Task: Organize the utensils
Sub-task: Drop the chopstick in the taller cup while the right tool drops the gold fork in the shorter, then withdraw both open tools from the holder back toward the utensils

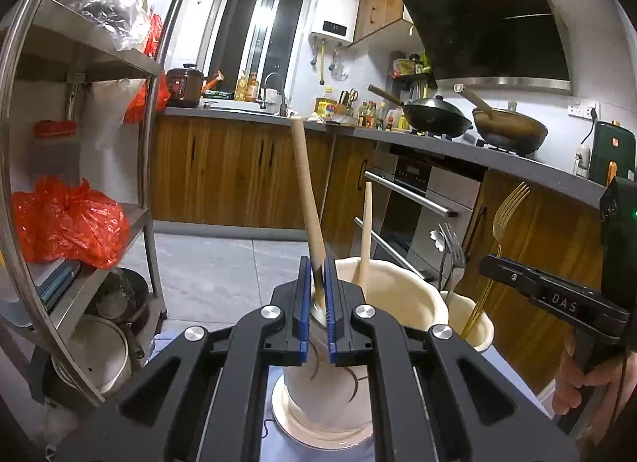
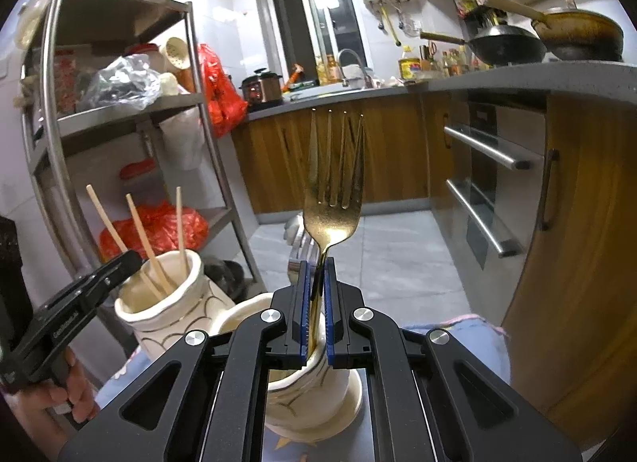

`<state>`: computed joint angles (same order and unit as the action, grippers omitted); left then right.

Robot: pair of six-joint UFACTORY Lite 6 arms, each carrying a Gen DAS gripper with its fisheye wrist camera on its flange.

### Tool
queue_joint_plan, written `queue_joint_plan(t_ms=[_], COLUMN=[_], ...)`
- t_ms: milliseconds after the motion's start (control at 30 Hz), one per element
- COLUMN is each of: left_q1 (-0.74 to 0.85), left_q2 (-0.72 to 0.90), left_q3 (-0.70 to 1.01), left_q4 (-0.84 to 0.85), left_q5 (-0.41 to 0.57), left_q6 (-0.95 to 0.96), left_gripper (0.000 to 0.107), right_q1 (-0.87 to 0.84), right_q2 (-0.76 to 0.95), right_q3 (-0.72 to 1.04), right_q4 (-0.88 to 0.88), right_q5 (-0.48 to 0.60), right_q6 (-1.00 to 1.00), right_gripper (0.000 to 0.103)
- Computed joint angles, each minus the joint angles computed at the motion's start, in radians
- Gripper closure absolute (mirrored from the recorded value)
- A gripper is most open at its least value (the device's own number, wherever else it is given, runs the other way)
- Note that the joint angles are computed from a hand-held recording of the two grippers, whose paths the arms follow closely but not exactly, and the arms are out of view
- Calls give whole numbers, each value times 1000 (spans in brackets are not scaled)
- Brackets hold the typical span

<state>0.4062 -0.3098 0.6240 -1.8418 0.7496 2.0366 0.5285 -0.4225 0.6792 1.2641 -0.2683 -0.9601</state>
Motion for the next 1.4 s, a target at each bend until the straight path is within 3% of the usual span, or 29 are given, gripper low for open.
queue_joint_plan(t_ms=[167, 267, 333, 533, 600, 633, 700, 733, 767, 800, 833, 1133, 1400], left_q1=[4, 24, 30, 88, 107, 125, 146, 160, 167, 185, 196, 331, 473], left_q2=[9, 6, 3, -35, -57, -76, -102, -129, -146, -180, -199, -383, -579], left_q3=[13, 9, 9, -8, -17, -28, -40, -54, -62, -81, -90, -168, -299], left_q4=[21, 32, 39, 101, 121, 135, 163, 183, 191, 201, 209, 388, 570], left_q5=[-8, 8, 13, 60, 71, 86, 103, 109, 108, 114, 120, 228, 369], left_q6=[-24, -30, -37, -81, -95, -102, -116, -126, -132, -140, -146, -264, -321], left_gripper=[91, 91, 91, 65, 51, 48, 37, 32, 20, 11, 9, 10, 10], right_q1=[-17, -14, -16, -9, 2, 12, 35, 46, 54, 69, 84, 231, 549], right_q2=[2, -13, -24, -104, -149, -176, -227, -254, -274, -308, -328, -589, -758], right_q3=[-7, -15, -19, -59, -85, -99, -121, -131, -138, -151, -156, -270, -374], right_q4=[-34, -20, -19, 52, 103, 147, 263, 310, 349, 417, 469, 805, 855], right_q5=[7, 3, 8, 10, 1, -10, -34, -46, -55, -76, -101, -369, -717], right_q6=[40, 27, 26, -31, -81, -128, -255, -305, -344, -415, -469, -791, -760], right_gripper=[93, 92, 86, 59, 43, 39, 18, 14, 7, 6, 5, 5, 5])
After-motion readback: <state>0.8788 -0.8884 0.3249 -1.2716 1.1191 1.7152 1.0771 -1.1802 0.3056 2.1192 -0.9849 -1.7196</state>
